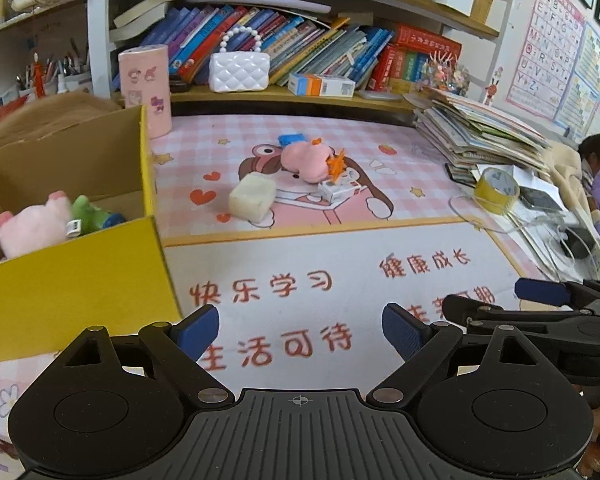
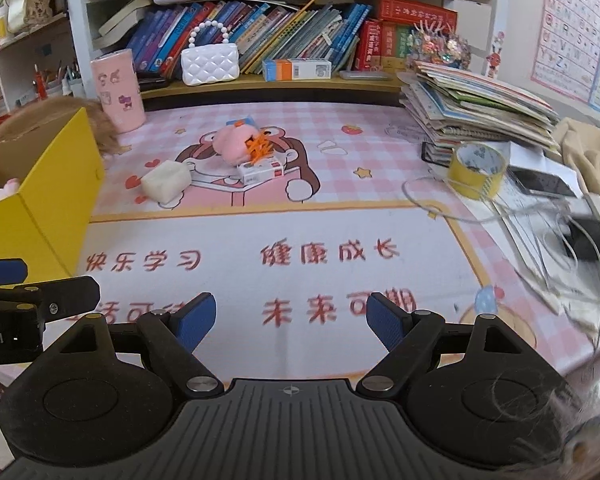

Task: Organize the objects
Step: 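Lift both tools out of the box and move toward the white cube, then grasp the white foam cube with left tool while right tool grasps small white box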

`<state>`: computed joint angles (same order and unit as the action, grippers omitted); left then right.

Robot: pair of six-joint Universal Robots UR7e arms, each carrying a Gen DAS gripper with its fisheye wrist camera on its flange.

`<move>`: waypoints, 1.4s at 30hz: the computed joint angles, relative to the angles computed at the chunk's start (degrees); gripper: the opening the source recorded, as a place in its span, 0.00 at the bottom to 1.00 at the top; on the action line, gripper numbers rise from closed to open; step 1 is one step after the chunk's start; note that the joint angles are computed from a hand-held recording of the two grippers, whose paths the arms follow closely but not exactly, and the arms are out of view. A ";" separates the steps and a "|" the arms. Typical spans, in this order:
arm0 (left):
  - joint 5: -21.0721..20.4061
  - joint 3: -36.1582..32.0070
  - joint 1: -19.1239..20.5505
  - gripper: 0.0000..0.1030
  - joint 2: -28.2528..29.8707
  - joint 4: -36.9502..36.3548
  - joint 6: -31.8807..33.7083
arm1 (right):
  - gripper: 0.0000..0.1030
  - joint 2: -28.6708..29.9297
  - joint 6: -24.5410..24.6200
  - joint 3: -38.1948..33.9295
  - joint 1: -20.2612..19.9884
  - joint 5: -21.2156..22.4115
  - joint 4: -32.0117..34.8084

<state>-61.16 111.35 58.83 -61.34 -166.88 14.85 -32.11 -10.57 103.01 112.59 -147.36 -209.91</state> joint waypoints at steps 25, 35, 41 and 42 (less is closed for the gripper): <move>8.03 -12.25 -2.22 0.83 14.71 -7.10 -7.69 | 0.76 -4.70 -15.91 -5.96 -10.41 17.99 2.94; 11.28 -19.14 -0.90 0.77 20.50 -6.26 -8.39 | 0.76 -3.78 -15.88 -10.19 -13.76 23.12 8.82; 13.38 -25.38 0.87 0.77 24.58 -3.31 -8.75 | 0.76 -2.03 -16.48 -13.33 -15.05 25.38 11.75; 13.70 -26.33 1.16 0.77 25.24 -3.13 -8.74 | 0.76 -1.42 -17.29 -14.13 -15.27 25.64 12.14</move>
<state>-47.46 85.02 59.99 -36.10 -170.01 6.11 -33.53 -27.86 88.87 97.33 -121.72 -197.77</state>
